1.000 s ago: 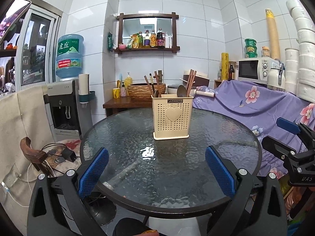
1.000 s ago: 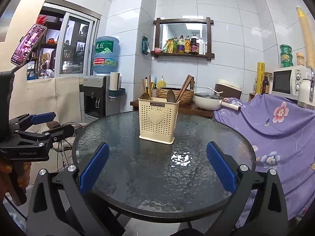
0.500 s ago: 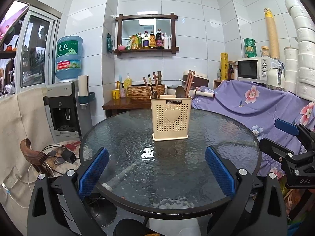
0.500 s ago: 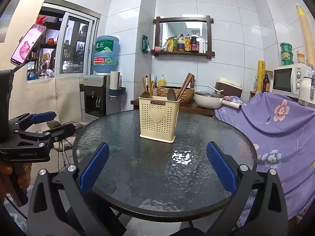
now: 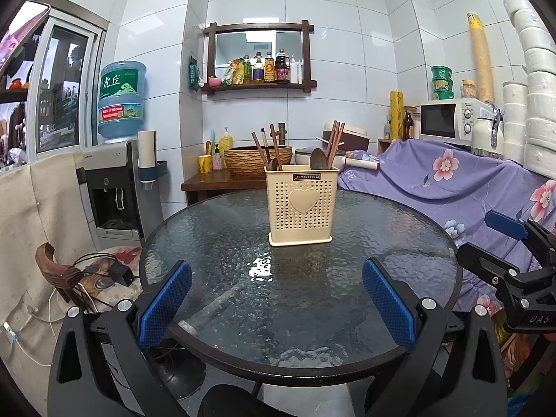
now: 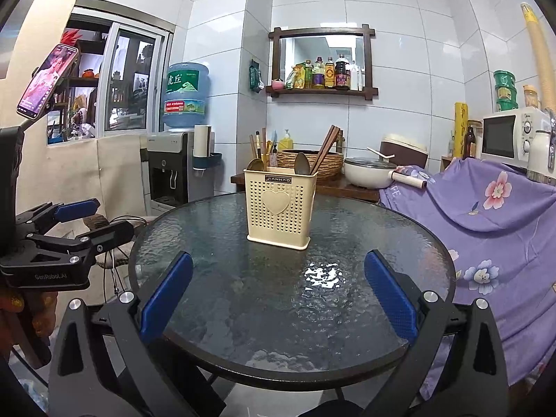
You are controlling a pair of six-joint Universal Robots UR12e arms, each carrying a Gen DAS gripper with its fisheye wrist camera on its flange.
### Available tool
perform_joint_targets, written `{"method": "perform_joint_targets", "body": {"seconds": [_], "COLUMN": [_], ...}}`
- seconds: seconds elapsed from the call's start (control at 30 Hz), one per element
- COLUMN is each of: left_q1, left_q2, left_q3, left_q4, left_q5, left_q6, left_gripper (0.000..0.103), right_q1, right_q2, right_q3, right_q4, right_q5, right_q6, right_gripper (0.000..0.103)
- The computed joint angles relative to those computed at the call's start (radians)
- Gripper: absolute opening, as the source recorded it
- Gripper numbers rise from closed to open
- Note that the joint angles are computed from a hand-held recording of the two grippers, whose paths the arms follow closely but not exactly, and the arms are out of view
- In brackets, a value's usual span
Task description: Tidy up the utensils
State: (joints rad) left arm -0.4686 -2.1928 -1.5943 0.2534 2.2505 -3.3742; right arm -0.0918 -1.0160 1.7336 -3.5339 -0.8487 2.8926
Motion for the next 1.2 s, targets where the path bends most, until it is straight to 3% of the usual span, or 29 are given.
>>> {"method": "perform_joint_targets", "body": {"seconds": [0.43, 1.2], "left_q1": [0.006, 0.006], "left_q2": [0.006, 0.003], "left_q3": [-0.001, 0.000], "left_q4": [-0.050, -0.061], "left_q5": [0.005, 0.003], "left_q6": [-0.033, -0.036], "left_gripper": [0.096, 0.096], "right_q1": [0.008, 0.013], "right_q2": [-0.001, 0.003], "right_q3": [-0.005, -0.001], "right_q4": [0.021, 0.033], "right_q5": [-0.006, -0.008], "right_q6": [-0.008, -0.016], "right_gripper": [0.097, 0.097]}}
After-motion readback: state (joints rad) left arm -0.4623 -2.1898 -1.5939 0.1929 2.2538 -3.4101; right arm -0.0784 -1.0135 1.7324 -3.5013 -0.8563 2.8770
